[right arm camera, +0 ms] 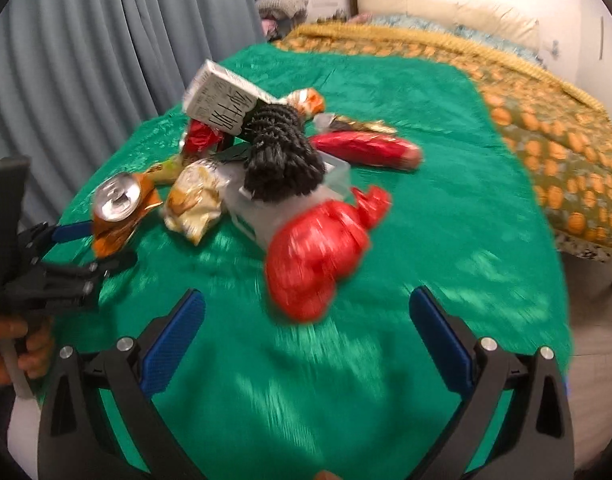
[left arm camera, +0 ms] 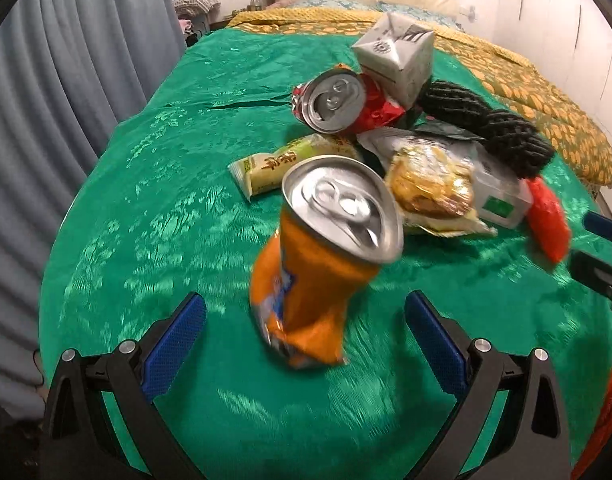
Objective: Collect trash
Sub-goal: 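Grasp the orange crushed can with left tool while right tool grasps red plastic bag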
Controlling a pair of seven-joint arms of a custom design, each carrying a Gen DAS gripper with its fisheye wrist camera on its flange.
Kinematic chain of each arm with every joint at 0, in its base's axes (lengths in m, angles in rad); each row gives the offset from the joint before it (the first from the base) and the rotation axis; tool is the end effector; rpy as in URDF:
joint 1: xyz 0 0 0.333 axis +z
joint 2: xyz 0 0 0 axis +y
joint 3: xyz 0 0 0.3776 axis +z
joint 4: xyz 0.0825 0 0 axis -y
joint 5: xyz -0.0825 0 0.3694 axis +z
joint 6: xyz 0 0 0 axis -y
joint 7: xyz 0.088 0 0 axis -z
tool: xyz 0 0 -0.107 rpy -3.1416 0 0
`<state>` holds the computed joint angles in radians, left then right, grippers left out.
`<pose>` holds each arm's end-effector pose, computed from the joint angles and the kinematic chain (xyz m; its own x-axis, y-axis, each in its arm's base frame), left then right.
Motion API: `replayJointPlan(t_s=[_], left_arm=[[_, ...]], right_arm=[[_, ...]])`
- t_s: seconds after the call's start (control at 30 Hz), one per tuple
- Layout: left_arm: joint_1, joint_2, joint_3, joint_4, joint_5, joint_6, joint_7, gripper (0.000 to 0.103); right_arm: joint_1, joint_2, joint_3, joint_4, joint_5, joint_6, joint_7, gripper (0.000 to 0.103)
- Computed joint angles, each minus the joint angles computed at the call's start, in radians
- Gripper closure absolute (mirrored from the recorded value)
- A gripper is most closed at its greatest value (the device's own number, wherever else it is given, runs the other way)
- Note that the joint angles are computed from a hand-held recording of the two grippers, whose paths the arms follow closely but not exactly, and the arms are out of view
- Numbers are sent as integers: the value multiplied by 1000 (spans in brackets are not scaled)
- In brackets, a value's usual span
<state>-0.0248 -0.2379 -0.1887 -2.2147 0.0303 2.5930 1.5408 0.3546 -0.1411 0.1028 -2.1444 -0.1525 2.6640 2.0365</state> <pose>0.4845 -0.1156 0.6105 -0.1943 -0.9794 -0.0547 -0.7962 0.1900 -0.5744 0.4754 0.2427 0.6073 0.1512 -0.9793 -0.1343 -0.7945 -0.0396 -0.6060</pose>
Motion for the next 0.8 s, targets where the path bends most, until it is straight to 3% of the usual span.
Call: replayJointPlan(t_s=[0.1, 0.17, 0.2, 0.23, 0.3, 0.37, 0.4, 0.53, 0.63, 0.8], left_arm=[[3, 28, 0, 24, 5, -12, -10, 6], [-9, 35, 14, 30, -30, -13, 9, 12], [-13, 39, 18, 34, -44, -13, 16, 16], [-13, 42, 18, 34, -46, -8, 18, 19], [-22, 40, 24, 28, -70, 8, 48, 35], [-31, 28, 29, 18, -97, 14, 78, 50], [-33, 22, 29, 13, -106, 15, 87, 51], [-60, -27, 43, -24, -194, 3, 140, 52], [-90, -97, 59, -64, -292, -38, 183, 52], [-113, -214, 45, -151, -374, -69, 201, 49]], right_arm=[[4, 49, -13, 39, 72, -14, -19, 5], [-3, 55, -18, 42, 88, -12, -23, 24], [-3, 53, -22, 38, 115, -9, -42, 43], [-6, 45, -23, 27, 126, 0, -47, 47], [-6, 28, -24, 7, 139, 13, -69, 54], [4, -5, -38, -23, 191, 26, -125, 55], [17, -29, -48, -44, 233, 33, -170, 55], [61, -100, -87, -85, 337, 7, -317, 55], [99, -169, -115, -112, 394, -67, -449, 55], [70, -247, -82, -165, 326, -176, -485, 55]])
